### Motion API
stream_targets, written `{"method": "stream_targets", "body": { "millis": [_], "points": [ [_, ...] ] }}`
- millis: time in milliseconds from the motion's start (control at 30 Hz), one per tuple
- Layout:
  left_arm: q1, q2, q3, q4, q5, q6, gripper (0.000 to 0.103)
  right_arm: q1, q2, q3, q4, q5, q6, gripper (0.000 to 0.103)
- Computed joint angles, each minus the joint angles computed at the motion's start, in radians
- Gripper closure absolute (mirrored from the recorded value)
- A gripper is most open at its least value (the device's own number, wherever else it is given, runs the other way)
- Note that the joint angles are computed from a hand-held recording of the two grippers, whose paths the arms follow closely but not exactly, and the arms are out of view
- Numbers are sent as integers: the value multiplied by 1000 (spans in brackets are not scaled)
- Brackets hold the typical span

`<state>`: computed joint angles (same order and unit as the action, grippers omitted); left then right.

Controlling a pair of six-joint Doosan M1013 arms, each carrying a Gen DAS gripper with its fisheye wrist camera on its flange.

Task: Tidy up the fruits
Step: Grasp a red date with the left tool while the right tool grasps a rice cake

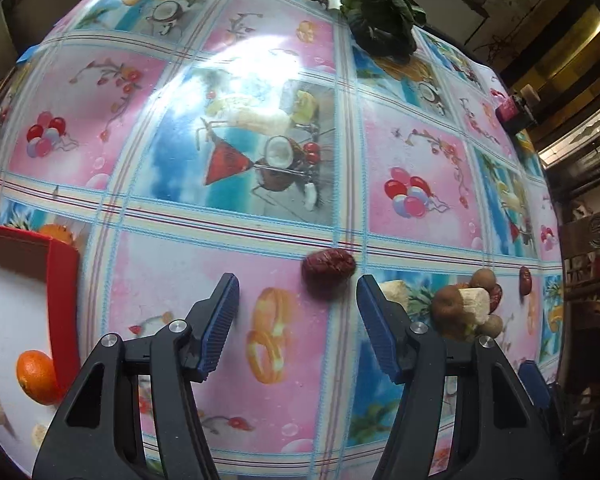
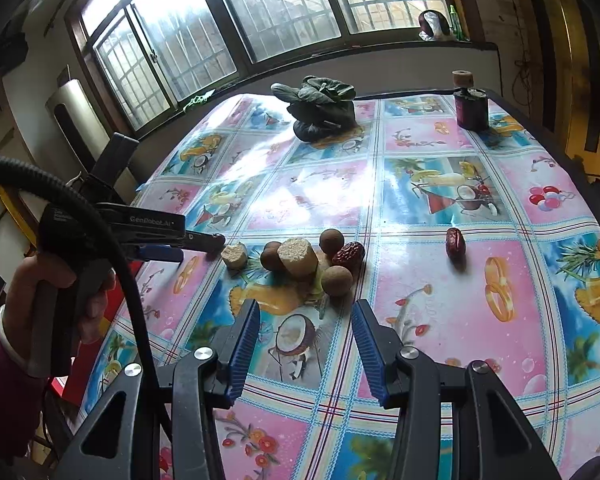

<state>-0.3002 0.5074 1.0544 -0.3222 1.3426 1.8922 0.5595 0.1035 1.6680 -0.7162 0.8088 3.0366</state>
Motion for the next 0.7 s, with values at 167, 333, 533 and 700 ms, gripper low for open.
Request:
{"method": "stream_targets", "body": {
  "millis": [167,333,533,700],
  "points": [
    [-17,-8,16,-9,-29,32,42,5,9,-14,15,3,-27,57],
    [-27,6,-1,-2,-47,39,44,10,17,-26,18,0,-37,57],
    [-16,-2,15,-12,-56,96,73,7,36,-50,69,-14,-121,57],
    [18,-25,31,-30,-59,120,73,-13,59,-75,157,-84,-200,57]
  ]
}}
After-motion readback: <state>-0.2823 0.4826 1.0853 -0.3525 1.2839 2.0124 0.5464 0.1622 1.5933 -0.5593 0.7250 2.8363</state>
